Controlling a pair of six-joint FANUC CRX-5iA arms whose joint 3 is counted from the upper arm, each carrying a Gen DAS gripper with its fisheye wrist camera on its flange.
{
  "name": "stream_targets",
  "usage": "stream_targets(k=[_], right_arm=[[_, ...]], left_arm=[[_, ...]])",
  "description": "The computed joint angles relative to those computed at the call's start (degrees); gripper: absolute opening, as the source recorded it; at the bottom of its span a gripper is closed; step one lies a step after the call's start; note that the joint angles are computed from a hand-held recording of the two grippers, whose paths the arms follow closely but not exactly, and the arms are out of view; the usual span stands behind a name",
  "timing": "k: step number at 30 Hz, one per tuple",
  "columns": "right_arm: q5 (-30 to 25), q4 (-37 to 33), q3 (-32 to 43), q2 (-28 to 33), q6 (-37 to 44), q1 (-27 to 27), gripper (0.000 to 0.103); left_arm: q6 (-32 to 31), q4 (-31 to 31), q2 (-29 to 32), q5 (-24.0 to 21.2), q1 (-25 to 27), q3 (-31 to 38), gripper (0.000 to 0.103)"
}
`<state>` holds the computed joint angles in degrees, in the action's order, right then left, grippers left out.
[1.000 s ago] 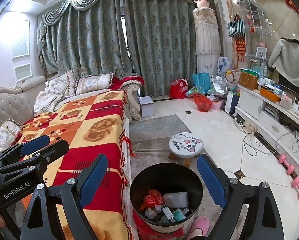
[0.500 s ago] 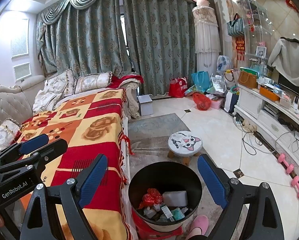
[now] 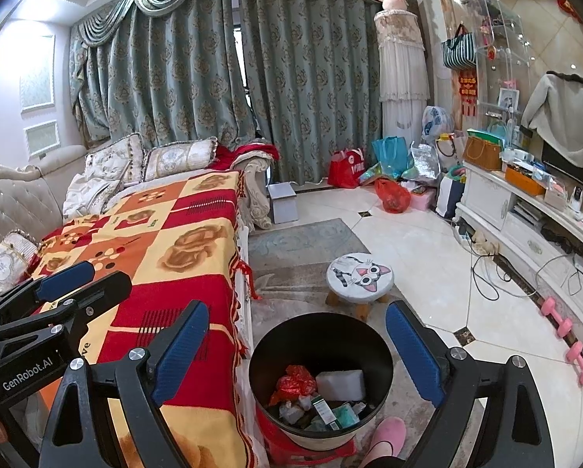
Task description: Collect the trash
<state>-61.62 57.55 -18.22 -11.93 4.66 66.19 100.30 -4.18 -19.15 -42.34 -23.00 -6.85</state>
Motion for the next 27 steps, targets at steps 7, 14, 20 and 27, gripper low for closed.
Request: stream_targets(k=[7, 14, 20, 27], right_arm=[[-0.19, -0.39, -0.02, -0.26, 0.05, -0.05, 0.092], [-0.3, -0.57, 0.16, -0.21, 0.44, -0.17, 0.092], [-0.46, -0.87, -0.16, -0.55, 0.56, -0.14, 0.092], [-0.51, -1.21, 0.07, -0.38, 0.84, -0.23, 0.092]], left_arm=[[0.35, -0.21, 0.08, -0.07, -0.23, 0.05, 0.062], [0.25, -0.13, -0.05, -0.05, -0.25, -0.21, 0.062], [0.37, -0.15, 0.01, -0.13, -0.26, -0.11, 0.062], [1.03, -0.54, 0.02, -0.26, -0.77, -0.21, 0.062]])
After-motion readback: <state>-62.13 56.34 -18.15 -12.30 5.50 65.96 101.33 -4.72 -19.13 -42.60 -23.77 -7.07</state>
